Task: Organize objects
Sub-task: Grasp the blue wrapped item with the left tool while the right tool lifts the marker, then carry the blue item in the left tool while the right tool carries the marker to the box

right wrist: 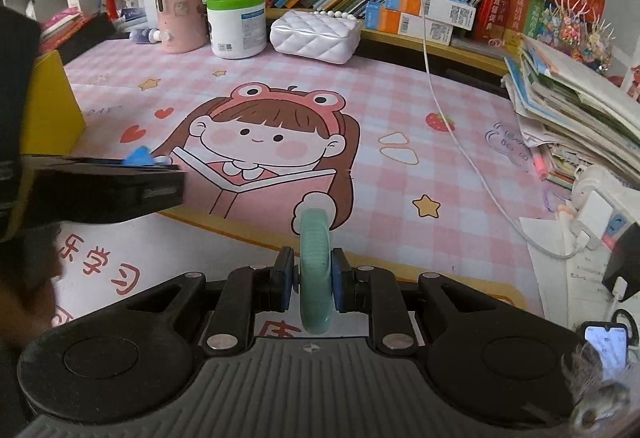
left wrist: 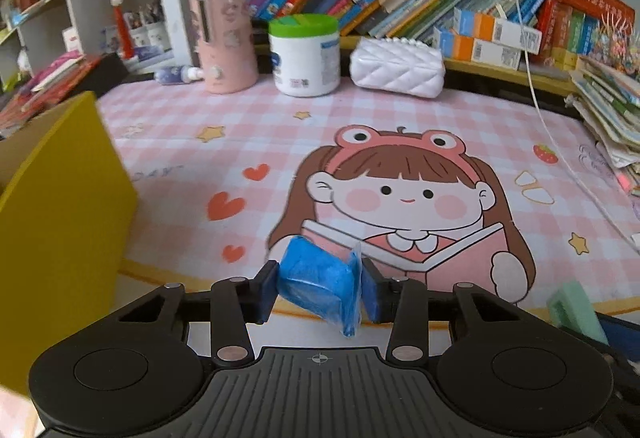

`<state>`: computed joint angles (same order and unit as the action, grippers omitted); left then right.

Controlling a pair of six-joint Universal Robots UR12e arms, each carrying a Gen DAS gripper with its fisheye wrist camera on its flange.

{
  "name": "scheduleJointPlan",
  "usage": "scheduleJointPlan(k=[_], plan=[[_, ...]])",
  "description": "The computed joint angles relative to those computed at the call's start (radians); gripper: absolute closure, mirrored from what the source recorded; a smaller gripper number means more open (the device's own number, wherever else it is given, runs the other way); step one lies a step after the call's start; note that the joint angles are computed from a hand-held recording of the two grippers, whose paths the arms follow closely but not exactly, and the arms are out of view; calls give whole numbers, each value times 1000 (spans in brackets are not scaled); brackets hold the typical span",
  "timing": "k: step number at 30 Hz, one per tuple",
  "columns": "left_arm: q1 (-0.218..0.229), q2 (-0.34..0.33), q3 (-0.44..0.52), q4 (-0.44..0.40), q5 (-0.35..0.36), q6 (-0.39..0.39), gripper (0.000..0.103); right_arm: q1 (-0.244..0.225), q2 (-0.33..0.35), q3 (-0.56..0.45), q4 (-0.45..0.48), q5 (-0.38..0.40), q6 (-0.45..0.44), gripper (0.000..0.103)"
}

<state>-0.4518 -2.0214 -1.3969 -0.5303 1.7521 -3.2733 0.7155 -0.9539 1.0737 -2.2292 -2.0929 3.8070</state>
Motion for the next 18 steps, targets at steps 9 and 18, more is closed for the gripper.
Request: scheduleJointPlan(k=[9, 18], plan=[[19, 98, -119, 29, -20, -30, 63, 29, 30, -61, 57, -11, 28, 85], [51, 220, -272, 110, -42, -14, 63, 71, 59, -122, 85, -10, 64, 85]])
